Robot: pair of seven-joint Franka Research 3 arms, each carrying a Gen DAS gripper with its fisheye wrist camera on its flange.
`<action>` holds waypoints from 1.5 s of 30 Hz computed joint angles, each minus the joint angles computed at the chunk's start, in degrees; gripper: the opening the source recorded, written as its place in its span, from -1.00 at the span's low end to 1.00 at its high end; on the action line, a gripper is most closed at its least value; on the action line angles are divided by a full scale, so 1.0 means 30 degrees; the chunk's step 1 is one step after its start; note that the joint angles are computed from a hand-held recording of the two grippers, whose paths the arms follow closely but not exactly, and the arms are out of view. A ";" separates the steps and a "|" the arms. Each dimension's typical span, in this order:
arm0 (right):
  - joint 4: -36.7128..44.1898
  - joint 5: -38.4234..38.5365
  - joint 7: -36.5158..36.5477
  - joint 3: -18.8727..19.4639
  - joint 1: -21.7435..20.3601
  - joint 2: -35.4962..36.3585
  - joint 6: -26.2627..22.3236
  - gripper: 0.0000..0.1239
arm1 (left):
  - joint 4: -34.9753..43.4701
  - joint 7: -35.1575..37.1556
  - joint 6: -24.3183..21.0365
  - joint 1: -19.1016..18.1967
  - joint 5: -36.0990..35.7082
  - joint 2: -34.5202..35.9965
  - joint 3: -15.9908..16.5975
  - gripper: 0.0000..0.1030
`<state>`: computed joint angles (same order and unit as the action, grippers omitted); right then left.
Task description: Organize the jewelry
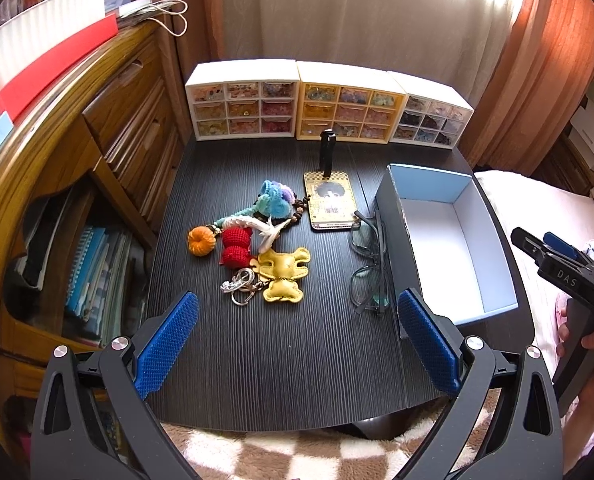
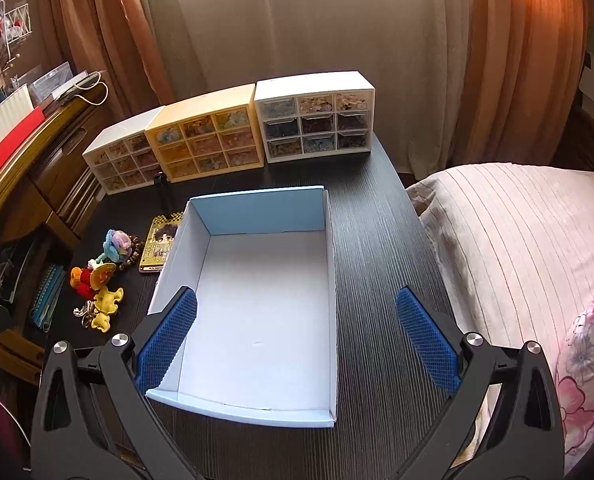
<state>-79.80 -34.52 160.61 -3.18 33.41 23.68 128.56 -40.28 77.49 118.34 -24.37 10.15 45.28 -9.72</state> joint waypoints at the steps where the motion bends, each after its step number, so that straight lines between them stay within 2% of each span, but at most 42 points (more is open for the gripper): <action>1: -0.0004 -0.0006 -0.0005 -0.0008 0.0002 -0.0003 -0.0017 0.55 | 0.0074 0.0003 -0.0038 -0.0008 -0.0003 0.0045 0.0002 0.93; 21: -0.0882 -0.0608 0.0757 0.0171 -0.0283 -0.0854 -0.0464 0.55 | 0.0506 -0.0061 -0.0338 0.0149 -0.0093 0.0386 0.0037 0.93; 30: -0.0780 -0.0482 0.0642 0.0254 -0.0400 -0.0622 0.0226 0.55 | 0.0181 -0.0137 -0.0151 0.0378 -0.0347 0.0310 0.0041 0.93; 34: -0.0986 -0.0490 0.0456 0.0191 -0.0467 -0.0584 0.1532 0.55 | -0.0359 -0.0277 0.0208 0.0785 -0.0579 0.0087 -0.0073 0.93; 37: -0.1062 -0.0750 0.0357 0.0052 -0.0375 -0.0513 0.2534 0.55 | -0.2017 -0.0807 0.1274 0.1326 -0.0710 -0.0788 -0.0056 0.93; 41: -0.0538 -0.1165 -0.0239 -0.0116 -0.0136 -0.0036 0.2940 0.55 | -0.2306 -0.2096 0.1272 0.1465 0.0167 -0.0927 0.0575 0.93; 43: 0.0017 -0.1007 -0.0677 -0.0176 -0.0073 0.0391 0.2902 0.55 | -0.2493 -0.2528 0.1356 0.1719 0.0268 -0.0980 0.0575 0.93; 45: 0.0224 -0.0619 -0.1120 -0.0175 -0.0170 0.0681 0.3594 0.55 | -0.2729 -0.2797 0.1529 0.2009 0.0187 -0.1038 0.0463 0.93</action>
